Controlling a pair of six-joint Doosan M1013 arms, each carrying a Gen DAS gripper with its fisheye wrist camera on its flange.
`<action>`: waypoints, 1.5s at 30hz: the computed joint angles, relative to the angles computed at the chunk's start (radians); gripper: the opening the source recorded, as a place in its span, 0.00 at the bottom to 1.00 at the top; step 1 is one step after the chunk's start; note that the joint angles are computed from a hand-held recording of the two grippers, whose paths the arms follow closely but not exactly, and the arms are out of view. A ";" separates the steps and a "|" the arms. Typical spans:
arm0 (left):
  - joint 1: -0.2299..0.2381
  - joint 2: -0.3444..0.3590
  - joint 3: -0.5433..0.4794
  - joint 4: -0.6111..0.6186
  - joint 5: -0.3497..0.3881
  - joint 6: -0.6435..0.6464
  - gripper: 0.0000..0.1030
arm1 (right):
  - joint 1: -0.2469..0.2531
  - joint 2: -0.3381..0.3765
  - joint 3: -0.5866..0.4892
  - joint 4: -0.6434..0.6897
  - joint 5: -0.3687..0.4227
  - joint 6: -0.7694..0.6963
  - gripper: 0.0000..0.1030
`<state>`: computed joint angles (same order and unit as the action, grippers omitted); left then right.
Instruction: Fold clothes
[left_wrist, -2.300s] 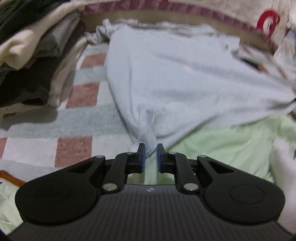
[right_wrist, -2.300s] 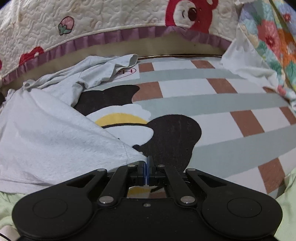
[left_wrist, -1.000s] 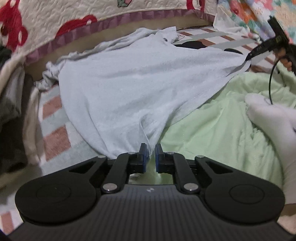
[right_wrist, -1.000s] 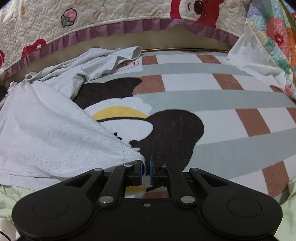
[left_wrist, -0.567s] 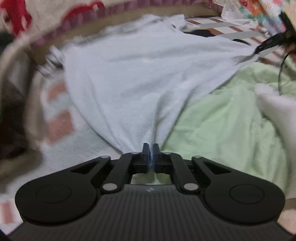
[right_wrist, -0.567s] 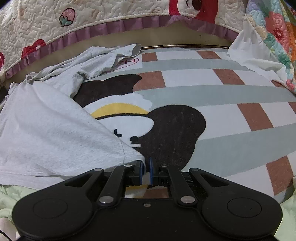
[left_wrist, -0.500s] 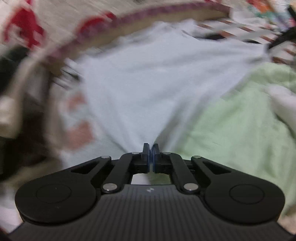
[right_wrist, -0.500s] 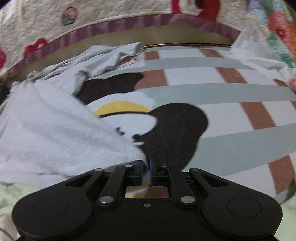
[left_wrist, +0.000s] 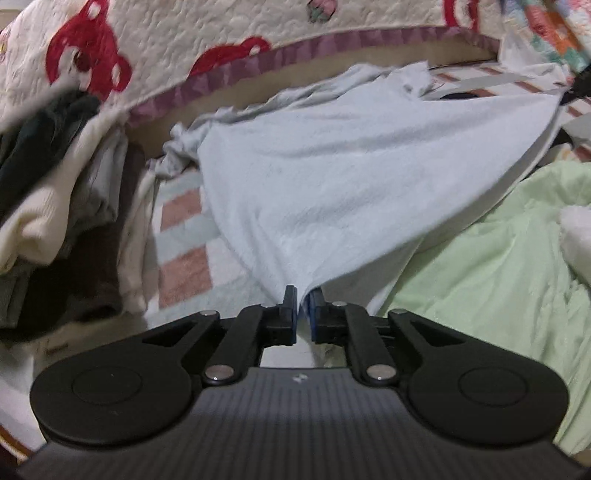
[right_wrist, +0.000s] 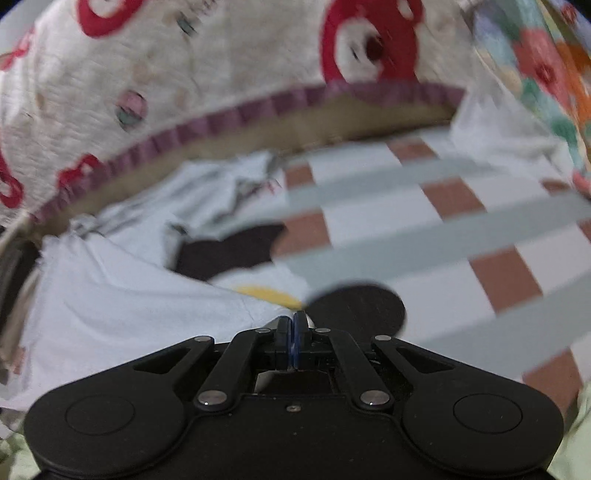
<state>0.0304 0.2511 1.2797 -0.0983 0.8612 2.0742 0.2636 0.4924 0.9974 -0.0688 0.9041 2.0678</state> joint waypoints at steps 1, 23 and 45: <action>-0.004 0.000 0.003 0.016 0.011 0.012 0.13 | 0.000 -0.001 0.008 -0.001 0.004 0.003 0.00; -0.013 0.043 -0.051 0.116 0.148 -0.514 0.06 | 0.032 -0.017 0.013 -0.177 -0.075 0.148 0.01; 0.062 0.045 -0.041 -0.165 0.168 -0.665 0.09 | 0.050 -0.015 0.035 -0.238 -0.032 0.109 0.01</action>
<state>0.0926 0.2959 1.2383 -0.2634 1.0294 1.4092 0.3139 0.4778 1.0329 -0.3073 0.8726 2.1767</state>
